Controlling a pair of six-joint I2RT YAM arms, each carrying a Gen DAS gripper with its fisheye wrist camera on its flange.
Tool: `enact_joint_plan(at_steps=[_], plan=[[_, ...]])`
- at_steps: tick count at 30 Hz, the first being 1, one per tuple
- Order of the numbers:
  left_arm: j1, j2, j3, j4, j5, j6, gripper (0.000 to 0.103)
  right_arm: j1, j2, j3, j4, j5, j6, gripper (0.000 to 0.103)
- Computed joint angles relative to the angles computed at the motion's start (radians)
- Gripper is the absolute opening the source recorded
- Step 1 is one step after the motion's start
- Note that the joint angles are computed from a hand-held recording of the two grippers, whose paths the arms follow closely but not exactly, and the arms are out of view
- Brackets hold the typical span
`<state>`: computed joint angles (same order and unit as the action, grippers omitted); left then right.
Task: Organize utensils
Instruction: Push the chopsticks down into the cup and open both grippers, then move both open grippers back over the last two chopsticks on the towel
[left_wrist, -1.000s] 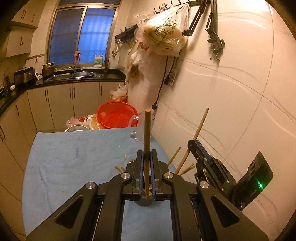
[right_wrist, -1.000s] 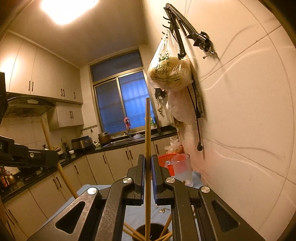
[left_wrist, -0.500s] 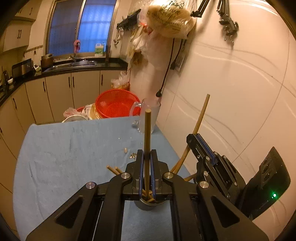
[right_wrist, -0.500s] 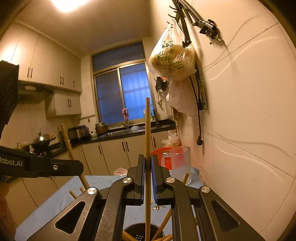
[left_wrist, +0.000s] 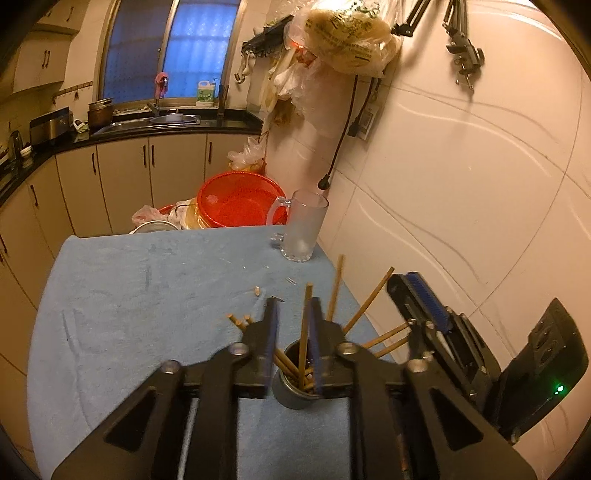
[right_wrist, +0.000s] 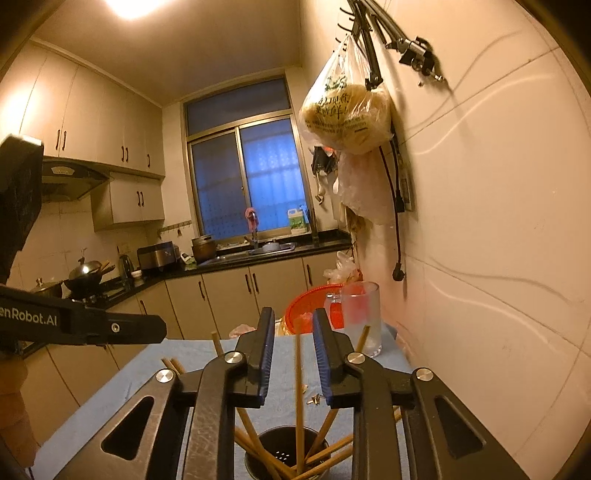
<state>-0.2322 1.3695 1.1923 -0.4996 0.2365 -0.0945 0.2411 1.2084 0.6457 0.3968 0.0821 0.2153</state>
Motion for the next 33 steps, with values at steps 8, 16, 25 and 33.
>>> enact_joint_plan(at_steps=[8, 16, 25, 33], plan=[[0.077, -0.156, -0.078, -0.016, 0.037, 0.015, 0.024, 0.037, -0.211, -0.021, -0.160, 0.027, -0.004, 0.066], [0.315, -0.357, -0.239, -0.077, 0.110, 0.138, 0.033, 0.187, -0.343, -0.036, -0.390, 0.044, 0.013, 0.079], [0.726, -0.192, -0.340, -0.188, 0.225, 0.366, 0.033, 0.393, -0.174, -0.010, -0.486, 0.009, 0.129, 0.072], [0.762, 0.099, -0.313, -0.230, 0.145, 0.412, 0.033, 0.428, 0.114, 0.112, -0.618, -0.083, 0.226, 0.067]])
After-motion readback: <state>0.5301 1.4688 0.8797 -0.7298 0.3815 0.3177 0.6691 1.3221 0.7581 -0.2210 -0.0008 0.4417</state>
